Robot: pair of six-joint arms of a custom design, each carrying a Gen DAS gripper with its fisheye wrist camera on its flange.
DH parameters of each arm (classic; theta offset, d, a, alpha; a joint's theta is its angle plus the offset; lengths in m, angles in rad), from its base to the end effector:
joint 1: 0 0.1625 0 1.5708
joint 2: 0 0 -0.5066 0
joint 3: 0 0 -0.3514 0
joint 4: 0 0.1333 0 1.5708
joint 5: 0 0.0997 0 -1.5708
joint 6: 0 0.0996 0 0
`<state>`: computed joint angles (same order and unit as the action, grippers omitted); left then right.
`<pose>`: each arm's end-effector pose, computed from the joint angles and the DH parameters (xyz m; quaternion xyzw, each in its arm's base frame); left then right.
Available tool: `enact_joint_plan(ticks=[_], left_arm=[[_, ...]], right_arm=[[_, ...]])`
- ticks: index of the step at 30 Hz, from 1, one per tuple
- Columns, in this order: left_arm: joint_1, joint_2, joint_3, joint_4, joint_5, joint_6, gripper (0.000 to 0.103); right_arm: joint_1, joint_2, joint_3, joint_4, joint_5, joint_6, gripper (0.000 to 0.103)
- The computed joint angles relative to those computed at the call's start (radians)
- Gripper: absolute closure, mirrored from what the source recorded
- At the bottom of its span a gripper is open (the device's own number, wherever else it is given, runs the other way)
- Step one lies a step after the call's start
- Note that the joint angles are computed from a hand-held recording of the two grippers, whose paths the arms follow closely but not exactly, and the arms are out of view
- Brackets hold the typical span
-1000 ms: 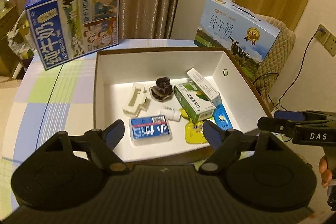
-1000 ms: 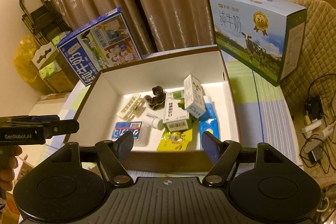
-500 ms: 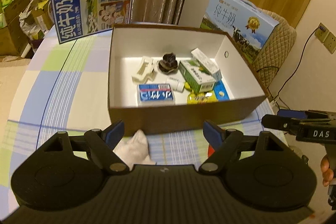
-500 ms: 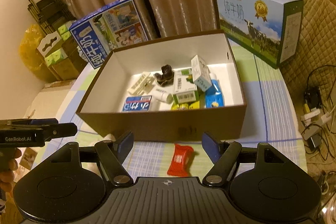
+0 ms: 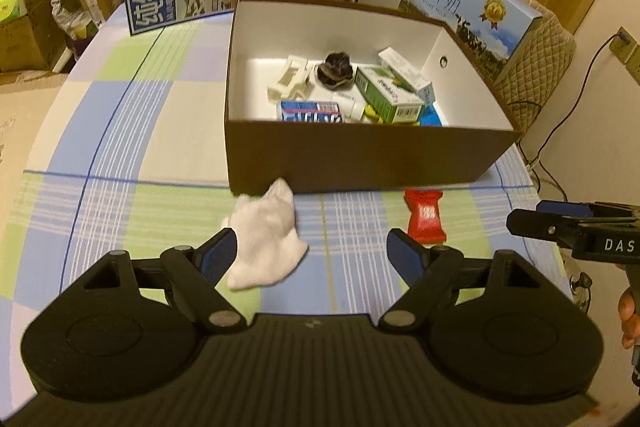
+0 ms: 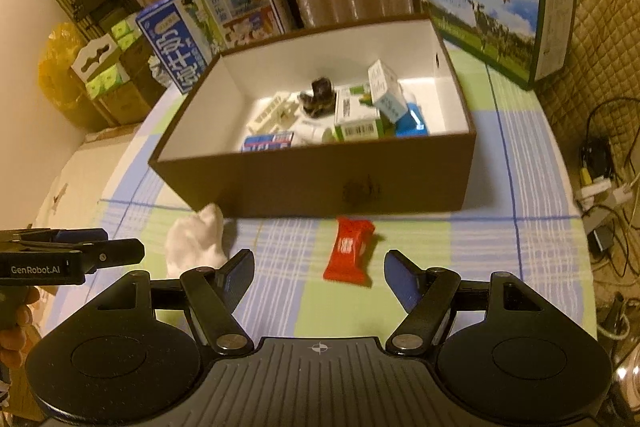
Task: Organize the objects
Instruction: 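Move both tools back toward the white towel and red candy packet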
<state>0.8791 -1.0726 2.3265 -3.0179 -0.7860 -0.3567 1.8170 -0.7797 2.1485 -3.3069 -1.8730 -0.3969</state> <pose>-0.1384 -0.4865 0.2236 0.1170 0.9130 -0.2677 0.2849 0.2365 -0.5159 0.1215 0.2811 -0.9309 0.1689 0.1612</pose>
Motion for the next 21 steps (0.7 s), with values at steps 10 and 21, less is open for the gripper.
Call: enact_joint_plan(ticks=[10, 21], left_arm=[[0.007, 0.0, 0.014, 0.056, 0.011, -0.05, 0.024], [0.038, 0.024, 0.005, 0.074, -0.006, -0.054, 0.024]], right_arm=[[-0.014, 0.015, 0.022, 0.032, -0.018, 0.005, 0.034], [-0.025, 0.061, 0.008, 0.06, -0.072, 0.006, 0.034]])
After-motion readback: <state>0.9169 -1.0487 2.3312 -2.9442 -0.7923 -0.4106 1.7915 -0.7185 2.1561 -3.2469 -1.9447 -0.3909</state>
